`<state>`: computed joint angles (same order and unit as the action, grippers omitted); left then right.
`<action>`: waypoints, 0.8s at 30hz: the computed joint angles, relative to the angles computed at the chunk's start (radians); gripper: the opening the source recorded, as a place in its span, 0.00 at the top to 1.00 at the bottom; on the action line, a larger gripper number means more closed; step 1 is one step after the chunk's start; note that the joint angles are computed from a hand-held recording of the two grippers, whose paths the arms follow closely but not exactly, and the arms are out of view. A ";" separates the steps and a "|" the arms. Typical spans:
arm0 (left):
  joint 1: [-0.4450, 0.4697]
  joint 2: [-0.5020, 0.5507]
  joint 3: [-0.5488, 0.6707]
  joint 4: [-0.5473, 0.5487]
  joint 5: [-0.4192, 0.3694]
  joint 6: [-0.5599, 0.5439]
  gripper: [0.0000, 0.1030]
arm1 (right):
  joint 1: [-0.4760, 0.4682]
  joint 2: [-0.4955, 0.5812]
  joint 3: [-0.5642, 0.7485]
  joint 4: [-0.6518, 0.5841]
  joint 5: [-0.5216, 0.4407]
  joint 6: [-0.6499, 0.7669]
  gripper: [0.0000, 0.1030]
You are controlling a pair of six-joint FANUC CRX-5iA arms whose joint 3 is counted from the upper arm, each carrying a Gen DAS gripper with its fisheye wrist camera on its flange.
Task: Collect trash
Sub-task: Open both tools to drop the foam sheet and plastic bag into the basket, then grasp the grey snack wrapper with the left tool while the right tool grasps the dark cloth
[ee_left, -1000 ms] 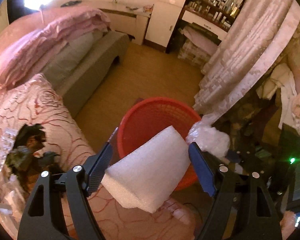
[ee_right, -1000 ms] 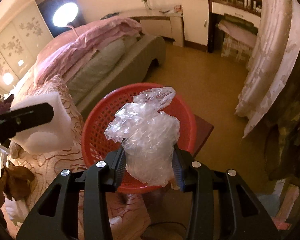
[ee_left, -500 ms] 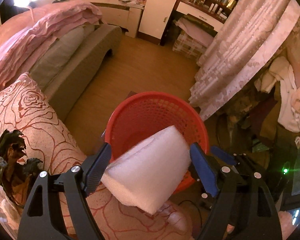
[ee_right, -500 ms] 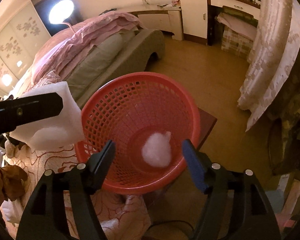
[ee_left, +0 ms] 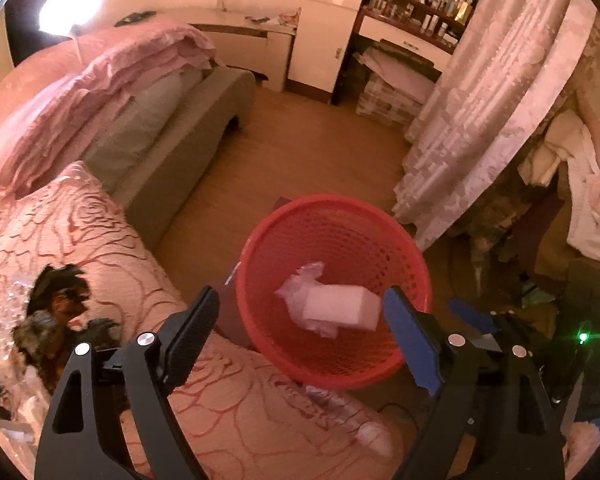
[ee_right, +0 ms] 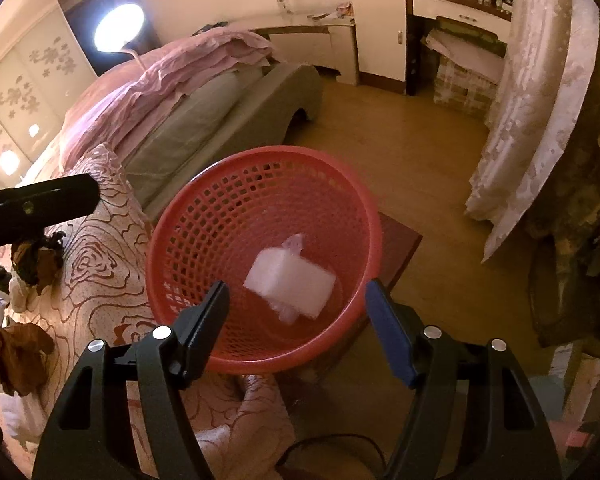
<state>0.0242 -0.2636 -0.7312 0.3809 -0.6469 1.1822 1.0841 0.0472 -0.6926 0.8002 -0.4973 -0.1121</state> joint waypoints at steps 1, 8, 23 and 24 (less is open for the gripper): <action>0.009 -0.017 -0.008 -0.001 -0.003 -0.002 0.21 | 0.002 -0.003 -0.003 0.011 -0.003 -0.009 0.34; 0.074 -0.128 -0.053 -0.025 -0.031 -0.012 0.21 | 0.018 -0.019 -0.017 0.074 -0.019 -0.052 0.34; 0.552 -0.462 -0.184 0.132 -0.258 -0.306 0.21 | 0.059 -0.014 0.014 0.156 0.005 -0.061 0.33; 0.602 -0.479 -0.191 0.141 -0.279 -0.329 0.21 | 0.061 -0.012 0.018 0.154 0.007 -0.057 0.33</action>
<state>0.6257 -0.7424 -0.9219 0.5224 -0.9254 0.8527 1.1454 0.0353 -0.6747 0.9545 -0.4900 -0.1689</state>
